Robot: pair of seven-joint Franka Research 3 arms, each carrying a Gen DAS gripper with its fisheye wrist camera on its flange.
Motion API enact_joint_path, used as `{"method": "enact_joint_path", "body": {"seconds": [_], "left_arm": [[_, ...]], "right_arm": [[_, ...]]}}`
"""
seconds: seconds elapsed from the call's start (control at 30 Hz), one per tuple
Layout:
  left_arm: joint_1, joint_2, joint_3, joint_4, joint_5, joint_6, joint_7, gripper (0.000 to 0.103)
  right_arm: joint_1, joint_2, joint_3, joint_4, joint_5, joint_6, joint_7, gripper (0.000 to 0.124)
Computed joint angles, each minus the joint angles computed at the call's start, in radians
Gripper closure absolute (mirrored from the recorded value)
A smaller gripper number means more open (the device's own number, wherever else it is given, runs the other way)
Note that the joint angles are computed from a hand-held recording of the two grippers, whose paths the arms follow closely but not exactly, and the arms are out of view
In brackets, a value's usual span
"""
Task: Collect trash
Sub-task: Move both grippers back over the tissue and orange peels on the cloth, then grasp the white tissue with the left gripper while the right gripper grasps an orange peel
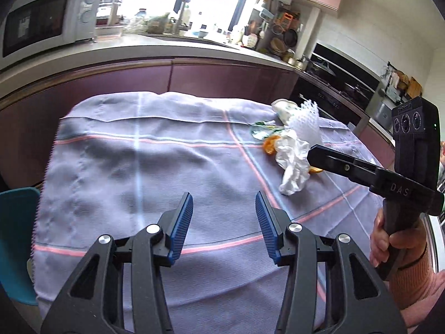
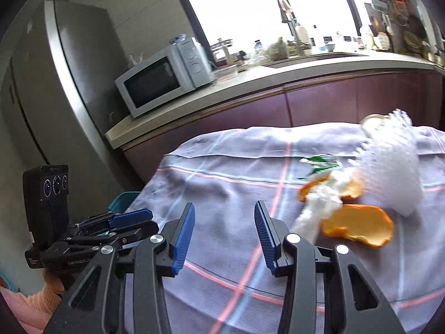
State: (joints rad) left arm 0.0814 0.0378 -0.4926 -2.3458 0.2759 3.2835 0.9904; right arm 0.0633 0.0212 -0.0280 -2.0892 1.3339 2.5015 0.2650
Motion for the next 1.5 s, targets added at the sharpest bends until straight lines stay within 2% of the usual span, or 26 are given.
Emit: {"method": "enact_joint_path", "body": {"seconds": [0.03,0.07,0.1,0.13,0.17,0.2,0.23,0.27,0.37,0.4,0.43,0.53,0.7,0.9,1.07,1.17,1.27,1.5], "left_arm": [[0.052,0.029,-0.059,0.033,0.067,-0.017,-0.045,0.054],[0.070,0.060,-0.083,0.071,0.130,-0.037,-0.082,0.054],[0.052,0.089,-0.072,0.107,0.203,-0.054,-0.133,0.053],[0.000,0.113,-0.032,0.139,0.226,-0.071,-0.147,0.051],[-0.087,0.126,0.037,0.159,0.180,-0.080,-0.102,0.049],[-0.175,0.145,0.099,0.183,0.078,-0.090,-0.005,0.049],[-0.252,0.158,0.163,0.205,0.040,-0.102,0.031,0.046],[-0.295,0.174,0.199,0.230,0.052,-0.115,0.024,0.044],[-0.347,0.216,0.233,0.292,0.060,-0.147,0.030,0.043],[-0.341,0.230,0.222,0.314,0.052,-0.160,0.047,0.043],[-0.368,0.240,0.245,0.331,0.062,-0.171,0.036,0.043],[-0.392,0.261,0.258,0.368,0.067,-0.197,0.033,0.043],[-0.400,0.308,0.253,0.439,0.060,-0.241,0.048,0.044],[-0.385,0.376,0.220,0.534,0.007,-0.321,0.090,0.057],[-0.362,0.409,0.190,0.572,-0.054,-0.358,0.132,0.081],[-0.365,0.406,0.195,0.565,-0.066,-0.355,0.141,0.091],[-0.367,0.389,0.201,0.540,-0.067,-0.330,0.145,0.093],[-0.343,0.327,0.189,0.457,-0.085,-0.262,0.150,0.094]], "right_arm": [[-0.007,0.006,-0.007,0.001,0.005,0.011,0.002,0.081],[-0.015,0.010,-0.013,-0.002,0.009,0.027,0.003,0.081],[-0.023,0.012,-0.017,-0.004,0.013,0.043,0.005,0.081],[-0.030,0.020,-0.022,-0.001,0.016,0.049,0.006,0.080],[-0.039,0.027,-0.025,0.002,0.020,0.058,0.008,0.078],[-0.047,0.035,-0.028,0.006,0.023,0.069,0.009,0.077],[-0.053,0.042,-0.028,0.009,0.023,0.080,0.013,0.074],[-0.059,0.052,-0.028,0.016,0.016,0.088,0.023,0.073],[-0.080,0.083,-0.027,0.039,-0.010,0.093,0.055,0.072],[-0.086,0.092,-0.026,0.046,-0.019,0.094,0.067,0.072],[-0.094,0.100,-0.024,0.052,-0.024,0.085,0.073,0.072],[-0.109,0.127,-0.016,0.075,-0.051,0.073,0.101,0.072],[-0.133,0.162,-0.006,0.106,-0.090,0.038,0.132,0.072],[-0.155,0.208,0.006,0.161,-0.137,-0.017,0.200,0.073],[-0.170,0.235,0.014,0.191,-0.181,-0.053,0.254,0.086],[-0.183,0.244,0.018,0.202,-0.187,-0.077,0.273,0.102],[-0.198,0.243,0.021,0.202,-0.164,-0.096,0.264,0.111],[-0.208,0.221,0.019,0.179,-0.116,-0.116,0.229,0.115]]}}
